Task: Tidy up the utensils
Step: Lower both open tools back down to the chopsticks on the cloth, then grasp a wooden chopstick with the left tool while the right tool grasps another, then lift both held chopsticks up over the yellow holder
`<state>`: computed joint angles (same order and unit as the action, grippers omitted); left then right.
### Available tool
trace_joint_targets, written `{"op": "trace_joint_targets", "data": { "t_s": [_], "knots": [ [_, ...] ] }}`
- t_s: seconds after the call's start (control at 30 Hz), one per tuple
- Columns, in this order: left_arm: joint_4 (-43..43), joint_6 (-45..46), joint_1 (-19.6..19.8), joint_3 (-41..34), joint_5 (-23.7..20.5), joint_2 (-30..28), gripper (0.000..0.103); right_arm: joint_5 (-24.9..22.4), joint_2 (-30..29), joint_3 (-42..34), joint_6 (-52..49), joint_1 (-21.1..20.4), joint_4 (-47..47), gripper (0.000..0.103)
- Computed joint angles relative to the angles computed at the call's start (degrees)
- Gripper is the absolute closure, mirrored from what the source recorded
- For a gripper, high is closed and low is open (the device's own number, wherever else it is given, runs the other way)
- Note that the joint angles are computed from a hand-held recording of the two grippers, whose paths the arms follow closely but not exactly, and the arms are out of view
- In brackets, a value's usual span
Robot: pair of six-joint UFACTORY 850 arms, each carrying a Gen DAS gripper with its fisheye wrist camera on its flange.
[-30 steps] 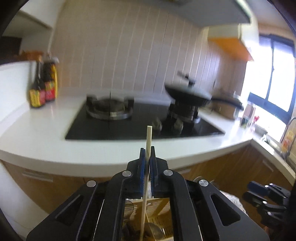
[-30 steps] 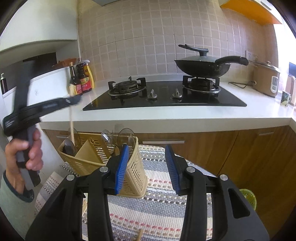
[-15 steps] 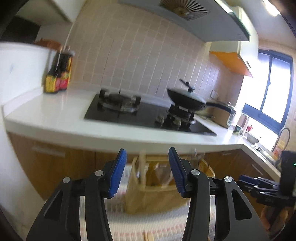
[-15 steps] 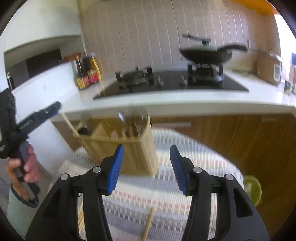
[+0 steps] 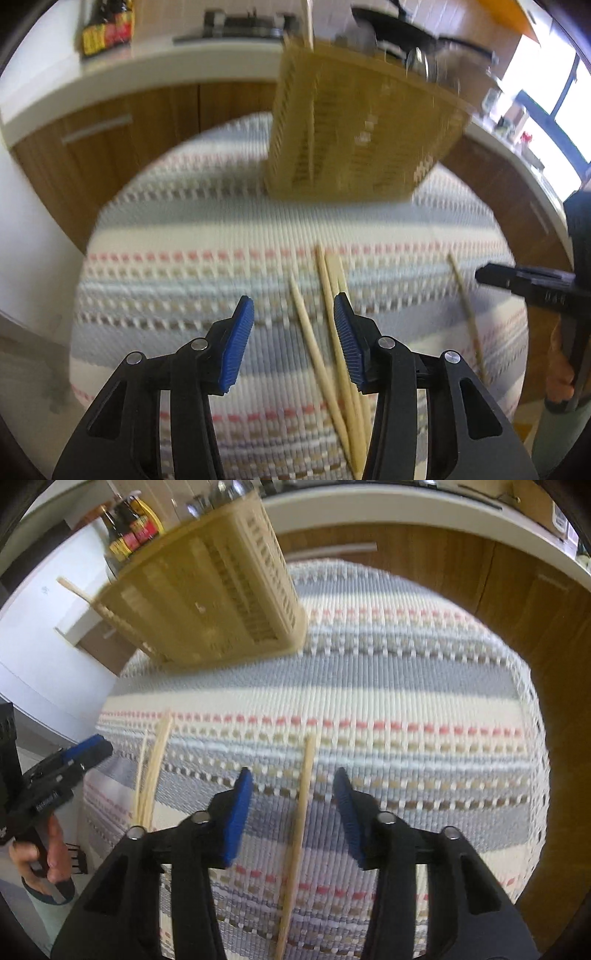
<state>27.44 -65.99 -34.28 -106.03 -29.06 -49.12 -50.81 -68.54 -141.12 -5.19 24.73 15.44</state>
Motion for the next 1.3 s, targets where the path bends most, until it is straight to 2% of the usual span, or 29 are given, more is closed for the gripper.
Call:
{"op": "trace_joint_targets", "data": {
  "t_s": [0.1,0.27,0.37,0.53,0.57,0.67,0.7,0.77,0.83,0.97,1.13,1.23,1.27,1.3],
  "knots": [
    [-4.37,5.12,0.01,-1.67,-1.66,-1.42,0.063,0.25,0.36,1.42,0.7,0.34,-0.94,0.067],
    [-6.42,8.54,-0.35,-4.56,-4.73,-3.96,0.067,0.55,0.35,1.95,2.97,1.34,-5.08,0.071],
    [-6.85,10.86,-0.95,-8.24,-8.84,-6.24,0.067,2.23,1.34,4.09,5.87,2.58,-11.5,0.075],
    [-4.92,12.47,-1.95,-14.19,-15.67,-9.73,0.069,3.21,2.83,7.1,6.47,3.69,-14.22,0.081],
    [-4.73,13.1,-2.13,-15.93,-16.98,-10.76,0.069,4.12,3.74,8.85,6.56,3.9,-15.32,0.084],
    [-4.55,14.8,-2.62,-17.48,-18.13,-11.6,0.08,5.01,4.13,9.9,7.21,4.83,-18.28,0.098],
    [-3.97,14.83,-2.89,-17.77,-18.64,-11.75,0.094,5.44,4.4,10.46,6.8,5.01,-18.42,0.098],
    [-2.59,15.98,-3.82,-20.13,-20.44,-13.14,0.099,6.33,5.21,11.97,5.5,5.0,-17.38,0.098],
    [-1.58,15.95,-4.3,-20.01,-20.34,-13.11,0.099,6.33,6.14,13.2,3.7,4.54,-14.18,0.098],
    [-4.06,13.51,-3.4,-12.49,-13.98,-8.49,0.099,7.16,7.89,15.48,3.26,3.74,-12.83,0.098],
    [-6.43,12.83,-2.21,-7.11,-10.88,-5.38,0.099,4.38,6.28,12.86,1.19,2.99,-11.54,0.098],
    [-7.65,15.29,-1.83,-8.6,-12.55,-5.94,0.095,2.8,4.88,10.42,1.83,3.65,-13.44,0.098],
    [-7.62,17.62,-2.04,-10.98,-15.41,-7.13,0.091,1.57,3.38,8.12,2.13,4.04,-13.85,0.098],
    [-7.56,19.88,-1.8,-11.82,-16.58,-7.91,0.083,-0.51,2.02,5.54,1.59,4.25,-14.31,0.098]
  ]
}}
